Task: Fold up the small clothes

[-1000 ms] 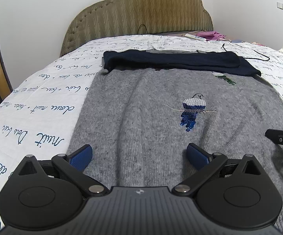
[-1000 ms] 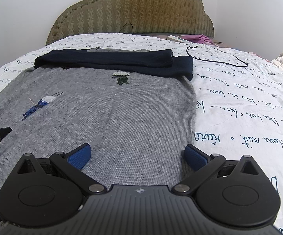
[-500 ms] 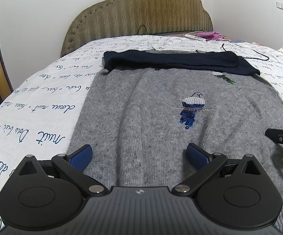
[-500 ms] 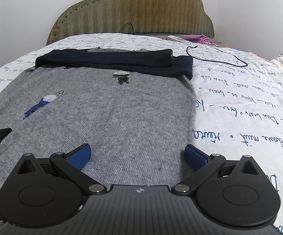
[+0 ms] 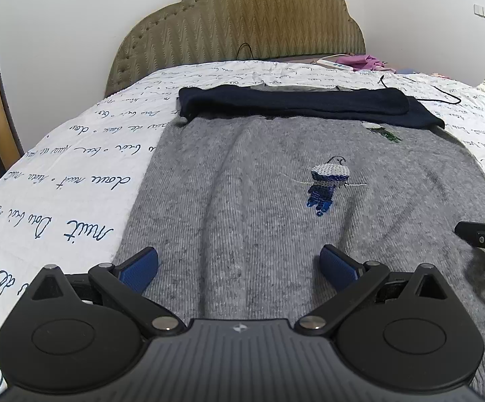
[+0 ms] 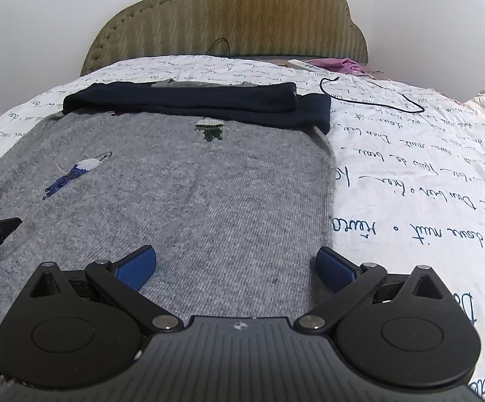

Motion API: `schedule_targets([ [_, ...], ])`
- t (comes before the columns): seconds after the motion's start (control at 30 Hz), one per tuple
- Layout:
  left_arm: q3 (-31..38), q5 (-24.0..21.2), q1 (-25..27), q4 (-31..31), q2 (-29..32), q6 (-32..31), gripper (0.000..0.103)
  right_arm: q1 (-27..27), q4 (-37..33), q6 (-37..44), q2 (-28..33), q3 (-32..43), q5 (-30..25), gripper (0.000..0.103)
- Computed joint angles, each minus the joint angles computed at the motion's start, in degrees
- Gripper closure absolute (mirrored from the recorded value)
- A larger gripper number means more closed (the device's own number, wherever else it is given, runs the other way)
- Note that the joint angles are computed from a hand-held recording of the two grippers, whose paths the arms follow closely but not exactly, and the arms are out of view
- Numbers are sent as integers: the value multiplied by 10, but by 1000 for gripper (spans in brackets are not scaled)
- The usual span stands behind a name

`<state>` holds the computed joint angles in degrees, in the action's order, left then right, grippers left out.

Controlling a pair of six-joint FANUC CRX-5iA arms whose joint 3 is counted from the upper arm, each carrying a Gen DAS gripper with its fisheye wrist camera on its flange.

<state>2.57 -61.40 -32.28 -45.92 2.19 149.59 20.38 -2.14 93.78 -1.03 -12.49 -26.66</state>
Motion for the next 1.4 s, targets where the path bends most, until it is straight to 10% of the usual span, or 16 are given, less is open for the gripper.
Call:
schedule_targets([
  [1.4,-11,3,-9,-6,-7,12,0,-2,-15,7,-8,-2,-9,0],
])
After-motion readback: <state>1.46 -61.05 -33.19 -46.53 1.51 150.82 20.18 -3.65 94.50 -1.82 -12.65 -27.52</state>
